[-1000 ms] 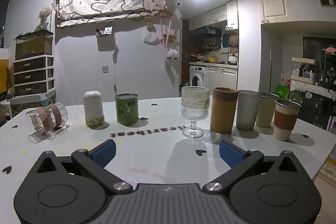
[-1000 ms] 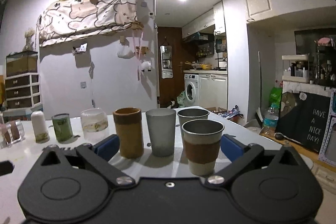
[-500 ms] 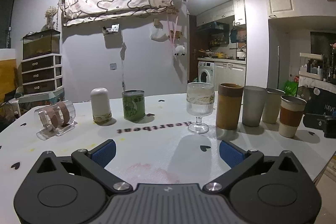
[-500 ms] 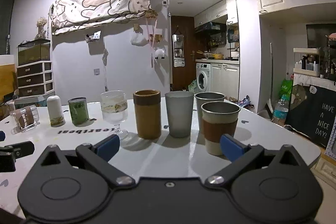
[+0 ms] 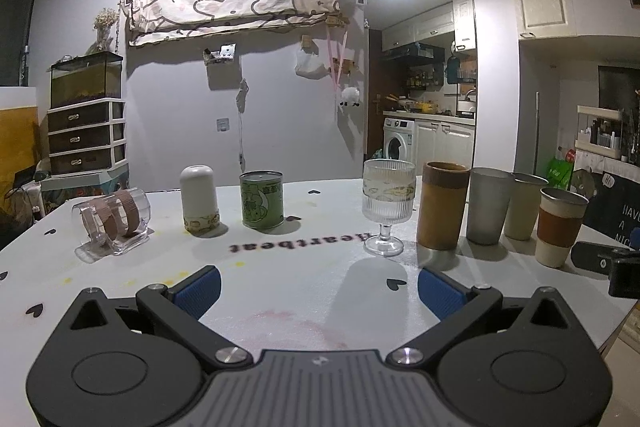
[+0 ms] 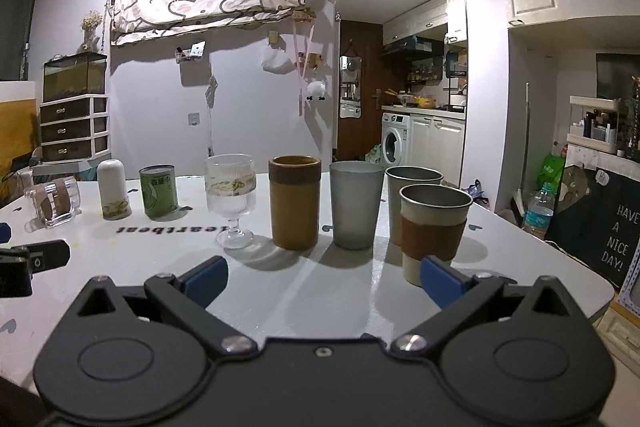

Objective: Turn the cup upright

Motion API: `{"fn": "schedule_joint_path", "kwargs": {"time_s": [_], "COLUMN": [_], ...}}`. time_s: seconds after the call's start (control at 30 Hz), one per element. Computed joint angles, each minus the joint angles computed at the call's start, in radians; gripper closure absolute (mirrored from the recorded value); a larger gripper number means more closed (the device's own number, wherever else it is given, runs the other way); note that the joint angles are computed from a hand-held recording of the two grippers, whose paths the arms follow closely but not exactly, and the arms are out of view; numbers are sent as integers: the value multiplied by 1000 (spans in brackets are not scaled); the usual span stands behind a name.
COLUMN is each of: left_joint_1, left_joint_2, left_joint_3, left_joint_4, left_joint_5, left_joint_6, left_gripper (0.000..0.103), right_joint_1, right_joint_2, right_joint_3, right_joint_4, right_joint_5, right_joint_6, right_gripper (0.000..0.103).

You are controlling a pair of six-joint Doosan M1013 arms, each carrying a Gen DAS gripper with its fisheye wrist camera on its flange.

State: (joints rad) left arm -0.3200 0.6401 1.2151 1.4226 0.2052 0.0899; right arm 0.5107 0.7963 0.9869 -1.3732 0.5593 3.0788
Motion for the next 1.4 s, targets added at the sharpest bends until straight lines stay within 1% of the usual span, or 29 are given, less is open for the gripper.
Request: {"fn": "schedule_joint_path", "kwargs": {"time_s": [0.23,0.4,1.4], "left_joint_1": [1,1,2], "left_joint_2": [-1,-2,-1], "left_joint_3": [1,3,0], "left_joint_4": [-22,-9,-25], "left_joint_5": [2,2,1], "left_joint_6": [20,3,17], "left_gripper": [0,0,0], "right_joint_1": [0,-2,-1], "right_joint_2": [2,1,2], "right_joint_3": [-4,-3,-4], "right_joint_4": [4,8,11], "right_joint_5": [0,-8,-11], "right_joint_6": [-5,-10,-13], "right_gripper": [0,0,0]}}
